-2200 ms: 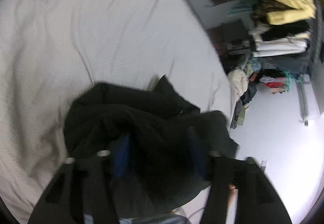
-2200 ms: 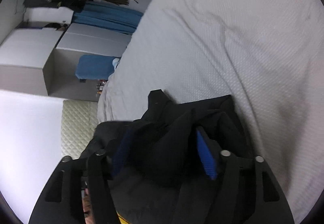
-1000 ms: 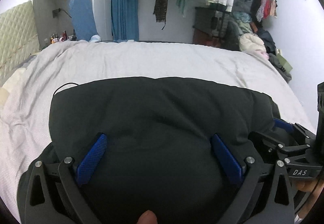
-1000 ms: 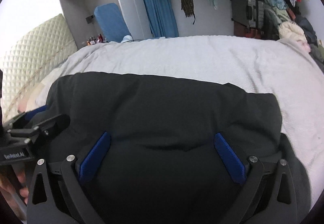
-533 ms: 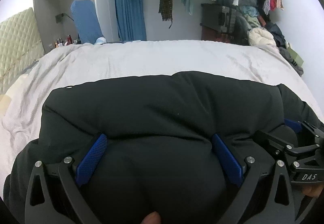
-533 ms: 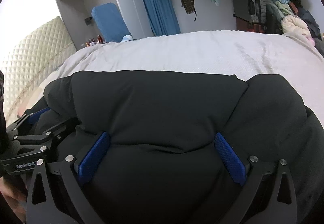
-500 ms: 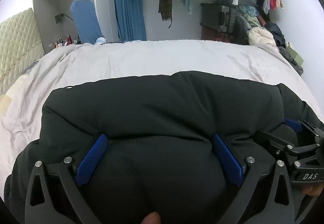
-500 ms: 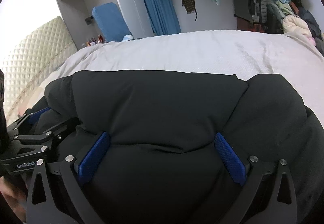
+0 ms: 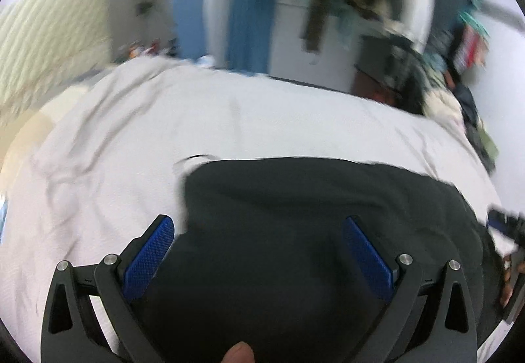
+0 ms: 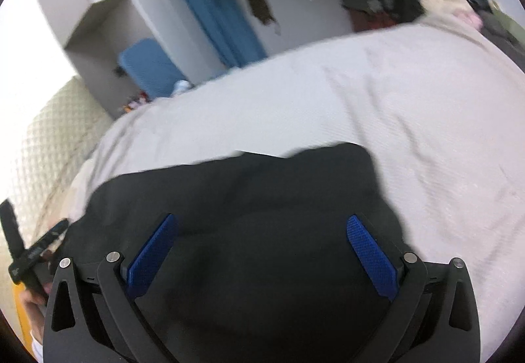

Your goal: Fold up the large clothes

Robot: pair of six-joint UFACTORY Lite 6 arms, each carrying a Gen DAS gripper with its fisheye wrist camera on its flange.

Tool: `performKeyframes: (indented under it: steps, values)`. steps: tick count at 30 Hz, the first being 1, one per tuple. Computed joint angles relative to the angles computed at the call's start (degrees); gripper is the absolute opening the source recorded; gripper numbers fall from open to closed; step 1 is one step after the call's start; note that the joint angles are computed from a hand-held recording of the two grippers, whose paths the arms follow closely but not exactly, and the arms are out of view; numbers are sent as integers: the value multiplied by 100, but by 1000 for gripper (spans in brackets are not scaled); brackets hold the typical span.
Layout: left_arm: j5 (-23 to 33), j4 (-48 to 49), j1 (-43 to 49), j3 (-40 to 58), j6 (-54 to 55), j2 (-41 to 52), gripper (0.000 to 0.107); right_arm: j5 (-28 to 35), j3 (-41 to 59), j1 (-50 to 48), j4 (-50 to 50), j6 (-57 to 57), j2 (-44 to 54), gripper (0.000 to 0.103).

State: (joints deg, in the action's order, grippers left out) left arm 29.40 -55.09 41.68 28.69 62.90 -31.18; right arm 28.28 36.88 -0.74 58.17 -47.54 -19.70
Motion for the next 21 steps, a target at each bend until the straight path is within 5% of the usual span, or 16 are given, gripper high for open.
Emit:
performKeyframes:
  steps: [4,8,13,16,21]
  values:
    - [666,-314,1304,780,660,1597,103,410,217,-928,-28,-362,580,103]
    - [1234,-94,1597,1634,492,3357,102,1011,488,-1601,326,-572,1559,103]
    - [1685,-237,1689,1927,592,4148,96,1620,612,-1756,525,-723,2439,102]
    - [2159,-436,1749,1824,1040,4061,85,1679,521,-1477,648,-923,2195,89]
    - [2324,-831,1679,1498,1602,3635,38,1102,384,-632,503,-801,1330,18]
